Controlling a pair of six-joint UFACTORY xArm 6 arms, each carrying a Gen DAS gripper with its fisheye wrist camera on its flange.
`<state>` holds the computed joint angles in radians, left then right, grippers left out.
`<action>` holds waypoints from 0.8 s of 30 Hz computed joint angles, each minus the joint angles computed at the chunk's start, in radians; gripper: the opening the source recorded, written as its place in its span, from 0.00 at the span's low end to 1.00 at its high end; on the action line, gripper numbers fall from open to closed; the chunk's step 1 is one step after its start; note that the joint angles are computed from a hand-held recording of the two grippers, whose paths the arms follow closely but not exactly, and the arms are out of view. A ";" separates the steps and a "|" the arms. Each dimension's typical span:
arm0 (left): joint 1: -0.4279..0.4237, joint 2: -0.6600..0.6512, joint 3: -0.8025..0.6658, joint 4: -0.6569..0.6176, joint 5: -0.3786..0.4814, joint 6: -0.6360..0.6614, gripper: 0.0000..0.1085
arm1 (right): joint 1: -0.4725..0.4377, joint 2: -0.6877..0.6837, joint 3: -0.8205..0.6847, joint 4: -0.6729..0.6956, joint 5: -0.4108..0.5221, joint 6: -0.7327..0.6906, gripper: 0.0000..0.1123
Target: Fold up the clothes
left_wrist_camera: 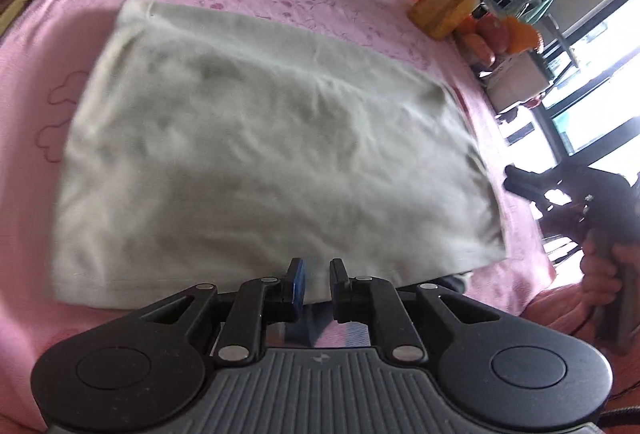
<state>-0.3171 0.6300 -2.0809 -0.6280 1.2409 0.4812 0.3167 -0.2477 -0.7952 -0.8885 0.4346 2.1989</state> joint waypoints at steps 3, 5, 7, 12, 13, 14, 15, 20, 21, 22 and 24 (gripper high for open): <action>0.018 0.015 -0.012 -0.016 0.012 -0.025 0.11 | 0.004 0.012 -0.038 -0.134 -0.036 0.082 0.15; 0.019 0.010 0.000 -0.024 -0.009 -0.040 0.11 | 0.006 0.011 -0.058 -0.218 -0.058 0.120 0.16; 0.018 -0.001 0.018 -0.035 -0.035 -0.039 0.11 | 0.007 0.011 -0.076 -0.290 -0.082 0.138 0.18; 0.012 -0.002 0.019 -0.042 -0.061 -0.054 0.11 | 0.008 -0.029 -0.061 -0.412 -0.096 0.221 0.19; 0.011 -0.001 0.017 -0.041 -0.066 -0.056 0.11 | 0.001 -0.039 -0.056 -0.423 -0.100 0.238 0.19; 0.012 0.000 0.015 -0.045 -0.074 -0.057 0.12 | -0.006 -0.049 -0.053 -0.434 -0.104 0.254 0.19; 0.013 0.000 0.013 -0.054 -0.084 -0.056 0.11 | -0.013 -0.059 -0.049 -0.444 -0.108 0.270 0.19; 0.020 0.027 -0.028 -0.055 -0.120 -0.088 0.12 | -0.076 -0.072 -0.057 -0.465 -0.172 0.313 0.21; 0.020 0.041 -0.052 -0.045 -0.120 -0.103 0.12 | -0.100 -0.056 -0.071 -0.461 -0.206 0.312 0.21; 0.021 0.059 -0.085 -0.037 -0.116 -0.117 0.12 | -0.124 -0.041 -0.085 -0.450 -0.240 0.304 0.21; 0.023 0.103 -0.165 -0.029 -0.103 -0.143 0.12 | -0.160 0.015 -0.125 -0.363 -0.283 0.190 0.21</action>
